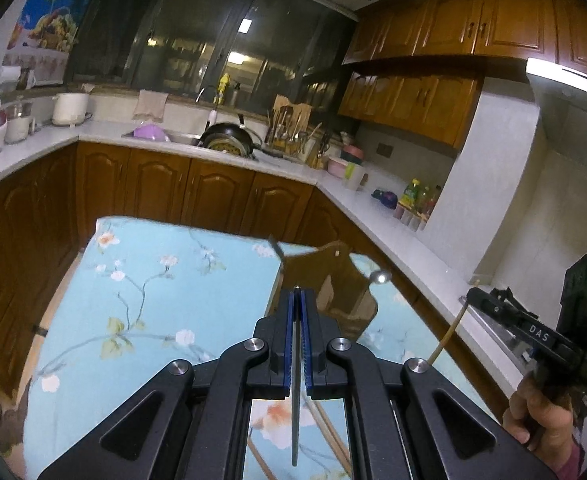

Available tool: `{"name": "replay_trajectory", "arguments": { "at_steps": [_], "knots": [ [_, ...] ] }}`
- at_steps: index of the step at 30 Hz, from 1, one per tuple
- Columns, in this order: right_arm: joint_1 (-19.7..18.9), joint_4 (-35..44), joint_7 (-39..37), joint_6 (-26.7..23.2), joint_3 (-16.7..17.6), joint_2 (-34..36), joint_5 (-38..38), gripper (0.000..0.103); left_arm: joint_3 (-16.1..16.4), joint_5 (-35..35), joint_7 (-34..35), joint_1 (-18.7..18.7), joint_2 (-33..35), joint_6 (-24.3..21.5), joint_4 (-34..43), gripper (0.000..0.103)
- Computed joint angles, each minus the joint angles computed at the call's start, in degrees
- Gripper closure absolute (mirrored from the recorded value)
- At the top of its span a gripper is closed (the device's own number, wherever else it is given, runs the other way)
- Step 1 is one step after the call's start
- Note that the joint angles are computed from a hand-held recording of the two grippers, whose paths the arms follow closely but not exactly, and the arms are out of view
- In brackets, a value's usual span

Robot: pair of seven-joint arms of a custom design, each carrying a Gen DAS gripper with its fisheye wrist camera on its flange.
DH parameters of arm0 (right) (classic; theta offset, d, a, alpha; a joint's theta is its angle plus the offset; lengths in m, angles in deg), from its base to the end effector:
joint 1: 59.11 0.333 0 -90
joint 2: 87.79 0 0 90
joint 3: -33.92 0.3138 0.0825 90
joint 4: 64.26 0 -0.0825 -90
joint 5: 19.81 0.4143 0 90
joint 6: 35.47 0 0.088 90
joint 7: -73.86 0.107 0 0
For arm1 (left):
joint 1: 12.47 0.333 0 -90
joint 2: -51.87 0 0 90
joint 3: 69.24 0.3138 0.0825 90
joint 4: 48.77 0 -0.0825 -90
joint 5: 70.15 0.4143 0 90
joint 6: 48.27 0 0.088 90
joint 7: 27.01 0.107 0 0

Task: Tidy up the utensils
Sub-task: 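Lift both chopsticks and carry them over the wooden utensil holder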

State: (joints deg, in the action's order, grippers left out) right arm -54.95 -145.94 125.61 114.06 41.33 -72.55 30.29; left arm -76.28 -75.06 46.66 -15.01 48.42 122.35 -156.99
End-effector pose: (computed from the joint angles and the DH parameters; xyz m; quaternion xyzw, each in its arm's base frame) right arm 0.7115 0.1147 0.6441 -0.6735 0.5021 -0.1470 0.5221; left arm 0.6108 -0.0994 0.6614 -0.6468 0.5349 -0.4739 0.2663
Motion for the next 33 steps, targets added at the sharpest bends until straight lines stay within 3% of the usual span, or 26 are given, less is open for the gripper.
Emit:
{"name": "replay_trajectory", "arguments": {
  "at_steps": [7, 12, 16, 19, 22, 26, 33],
  "knots": [
    [-0.14, 8.8, 1.1, 3.55, 1.15, 5.1, -1.08, 0.098, 0.2, 8.24, -5.4, 0.64, 5.81, 4.13, 7.14, 0.101],
    [-0.13, 17.08, 3.48, 6.62, 2.65, 10.36, -3.86, 0.098, 2.75, 14.48, -10.65, -1.3, 12.15, 6.83, 14.7, 0.101],
    [0.42, 25.01, 7.43, 8.26, 3.34, 15.82, -7.93, 0.098, 11.15, 24.61, -20.56, -7.63, 17.75, 8.18, 21.3, 0.101],
    [1.14, 31.75, 11.86, 8.36, 3.25, 20.69, -12.23, 0.098, 12.59, 24.92, -22.49, -8.42, 21.88, 9.93, 24.98, 0.101],
    [1.81, 38.09, 16.19, 7.77, 2.99, 25.44, -16.59, 0.098, 18.06, 25.46, -25.53, -12.41, 25.58, 11.19, 27.79, 0.101],
    [2.44, 44.15, 20.65, 6.94, 2.72, 30.39, -21.52, 0.098, 22.73, 23.52, -28.41, -15.22, 32.19, 10.77, 33.91, 0.101],
    [1.15, 36.69, 18.99, 12.1, 5.76, 29.06, -22.24, 0.098, 30.73, 20.08, -35.76, -19.35, 41.76, 11.37, 40.73, 0.101]
  ]
}}
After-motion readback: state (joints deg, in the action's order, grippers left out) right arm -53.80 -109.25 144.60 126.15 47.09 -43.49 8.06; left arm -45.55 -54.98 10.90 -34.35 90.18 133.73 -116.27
